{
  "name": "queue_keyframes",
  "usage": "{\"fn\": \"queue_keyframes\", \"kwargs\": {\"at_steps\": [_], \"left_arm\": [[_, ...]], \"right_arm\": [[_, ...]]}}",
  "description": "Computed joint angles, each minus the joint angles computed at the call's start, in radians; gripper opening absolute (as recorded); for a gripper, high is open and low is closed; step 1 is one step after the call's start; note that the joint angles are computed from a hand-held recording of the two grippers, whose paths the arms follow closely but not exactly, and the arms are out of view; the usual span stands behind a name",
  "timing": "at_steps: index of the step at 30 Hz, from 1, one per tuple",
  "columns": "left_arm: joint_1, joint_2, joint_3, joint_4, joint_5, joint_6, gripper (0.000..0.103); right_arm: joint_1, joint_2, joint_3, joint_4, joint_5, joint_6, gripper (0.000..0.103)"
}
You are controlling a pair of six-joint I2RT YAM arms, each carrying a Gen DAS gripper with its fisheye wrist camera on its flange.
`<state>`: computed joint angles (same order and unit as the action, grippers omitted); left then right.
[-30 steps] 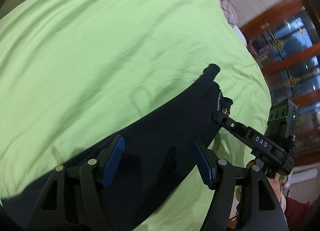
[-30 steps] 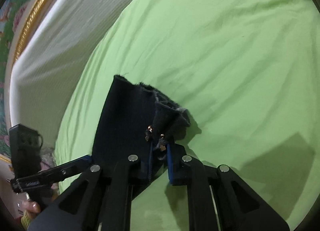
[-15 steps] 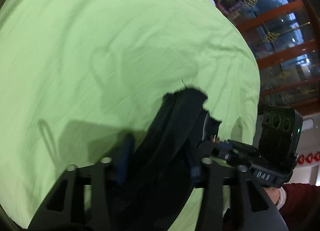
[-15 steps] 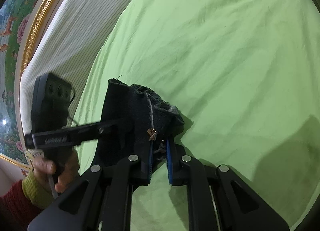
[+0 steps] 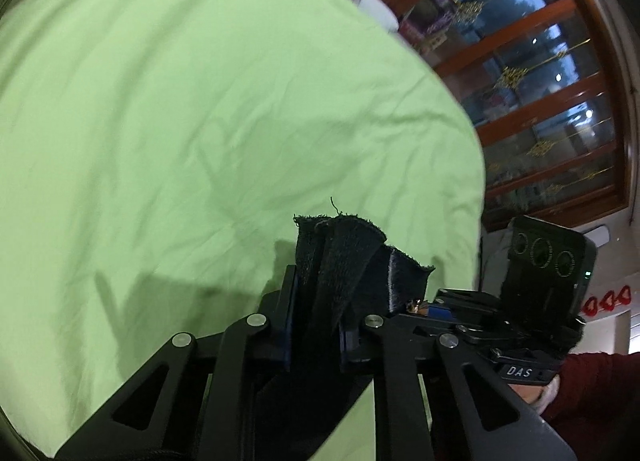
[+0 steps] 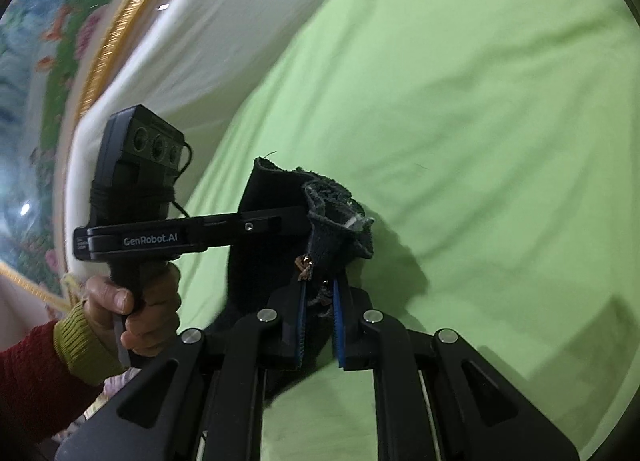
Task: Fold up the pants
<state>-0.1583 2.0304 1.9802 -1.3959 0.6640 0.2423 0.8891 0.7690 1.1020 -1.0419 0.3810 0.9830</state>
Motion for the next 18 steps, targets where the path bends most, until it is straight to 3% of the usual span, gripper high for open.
{"fn": "queue_keyframes", "kwargs": {"at_steps": [10,18], "left_arm": [[0.159,-0.186,-0.087,-0.066,0.099,0.072,0.012],[0.318,-0.366,-0.258,-0.099,0.140,0.146,0.011]], "right_arm": [[0.106,0.078,0.067,0.131,-0.072,-0.129,0.012],[0.192,0.211,0.124,0.180,-0.133,-0.166,0.012]]}}
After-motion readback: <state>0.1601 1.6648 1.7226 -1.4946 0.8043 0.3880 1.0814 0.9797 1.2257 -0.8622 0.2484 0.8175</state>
